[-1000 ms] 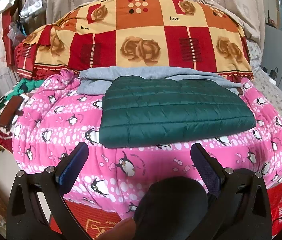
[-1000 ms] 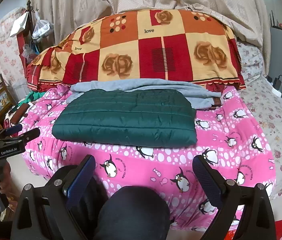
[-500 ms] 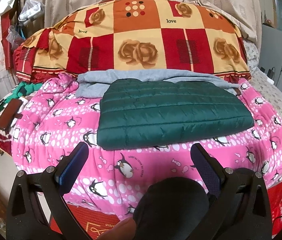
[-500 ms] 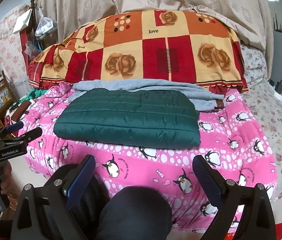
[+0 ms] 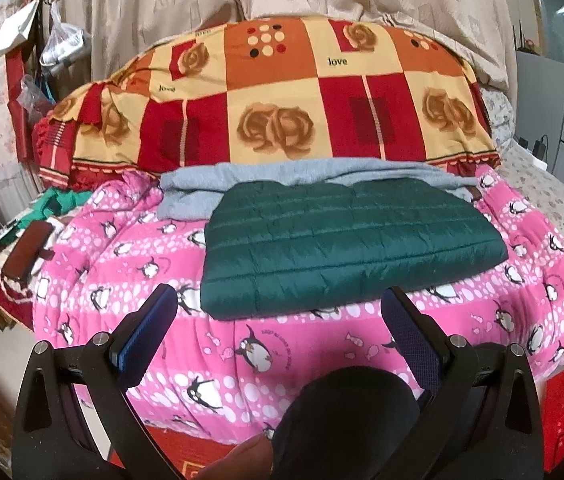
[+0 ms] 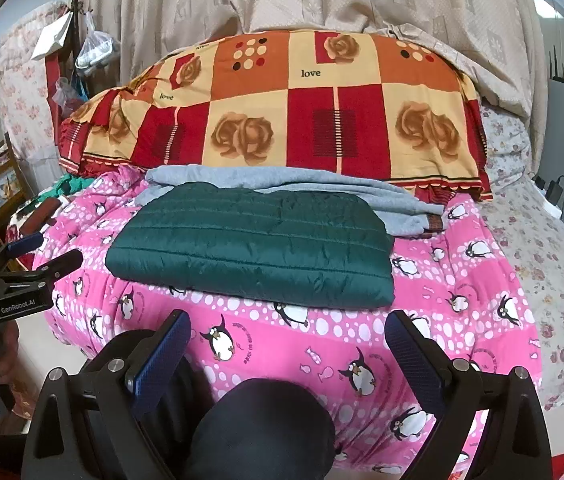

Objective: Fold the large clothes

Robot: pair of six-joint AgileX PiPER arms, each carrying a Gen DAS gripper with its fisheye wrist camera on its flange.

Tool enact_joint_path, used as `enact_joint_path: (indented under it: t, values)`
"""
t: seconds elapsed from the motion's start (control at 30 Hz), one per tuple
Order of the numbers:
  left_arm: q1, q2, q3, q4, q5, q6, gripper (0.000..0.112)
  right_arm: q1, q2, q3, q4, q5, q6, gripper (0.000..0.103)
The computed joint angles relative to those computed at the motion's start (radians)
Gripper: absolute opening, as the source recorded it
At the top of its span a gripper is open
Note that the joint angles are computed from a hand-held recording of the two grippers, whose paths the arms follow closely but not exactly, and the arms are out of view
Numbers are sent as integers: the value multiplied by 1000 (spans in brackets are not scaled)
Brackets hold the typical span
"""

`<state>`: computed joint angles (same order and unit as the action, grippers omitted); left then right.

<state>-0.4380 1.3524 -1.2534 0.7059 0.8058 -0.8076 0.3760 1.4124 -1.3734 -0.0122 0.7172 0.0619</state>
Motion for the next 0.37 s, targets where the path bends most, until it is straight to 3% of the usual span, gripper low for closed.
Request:
enact_joint_path:
  t: [0.37]
  values:
    - [-9,-4,9,14,-8,-17,102,9,5,-6,-6,4,12,96]
